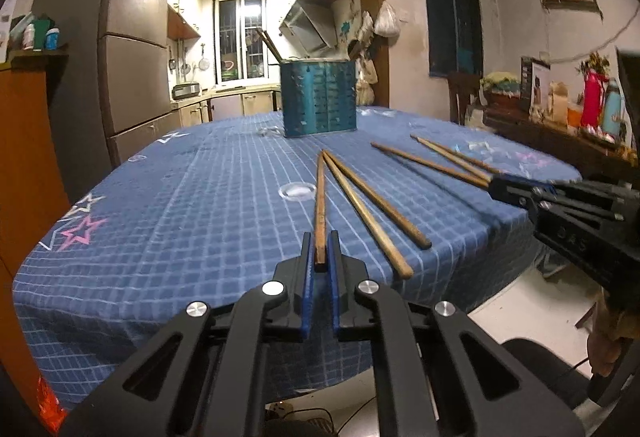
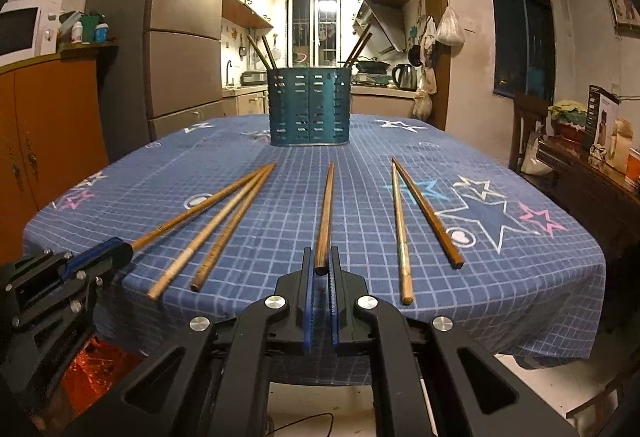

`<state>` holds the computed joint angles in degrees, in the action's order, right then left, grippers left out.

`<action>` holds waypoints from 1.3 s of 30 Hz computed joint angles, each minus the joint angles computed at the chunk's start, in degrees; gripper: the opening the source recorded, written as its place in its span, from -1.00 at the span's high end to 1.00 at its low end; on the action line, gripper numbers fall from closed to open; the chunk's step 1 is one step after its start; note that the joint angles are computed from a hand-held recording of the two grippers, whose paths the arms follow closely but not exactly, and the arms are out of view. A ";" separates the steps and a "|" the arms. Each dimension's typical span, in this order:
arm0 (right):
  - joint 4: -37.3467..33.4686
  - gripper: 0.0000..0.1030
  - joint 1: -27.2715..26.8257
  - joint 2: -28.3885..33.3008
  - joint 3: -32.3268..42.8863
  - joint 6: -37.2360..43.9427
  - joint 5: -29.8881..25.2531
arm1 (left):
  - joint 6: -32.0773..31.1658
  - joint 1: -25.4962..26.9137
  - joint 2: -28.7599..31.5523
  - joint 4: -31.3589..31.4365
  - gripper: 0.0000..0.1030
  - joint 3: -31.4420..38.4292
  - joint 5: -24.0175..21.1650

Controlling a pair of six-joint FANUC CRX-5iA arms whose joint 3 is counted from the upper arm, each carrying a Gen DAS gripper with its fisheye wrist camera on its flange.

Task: Organize utensils
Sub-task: 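Close the right tool on a chopstick while the left tool closes on another, then lift the held chopsticks with both tools and carry them over the teal holder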

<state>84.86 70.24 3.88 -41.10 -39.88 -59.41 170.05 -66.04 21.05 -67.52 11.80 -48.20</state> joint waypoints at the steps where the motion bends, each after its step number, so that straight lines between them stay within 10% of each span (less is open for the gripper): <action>1: -0.06 0.86 0.08 -0.86 -0.28 0.29 0.42 | 0.55 -0.05 -0.51 -0.29 0.90 -0.24 -0.23; 22: 11.48 0.86 -9.90 -15.35 0.45 12.66 9.98 | -4.79 1.54 -5.52 -0.94 0.90 7.37 -3.53; 39: 5.49 0.86 -19.76 -14.12 9.53 25.04 27.80 | -20.13 11.29 -2.75 16.08 0.90 16.98 1.62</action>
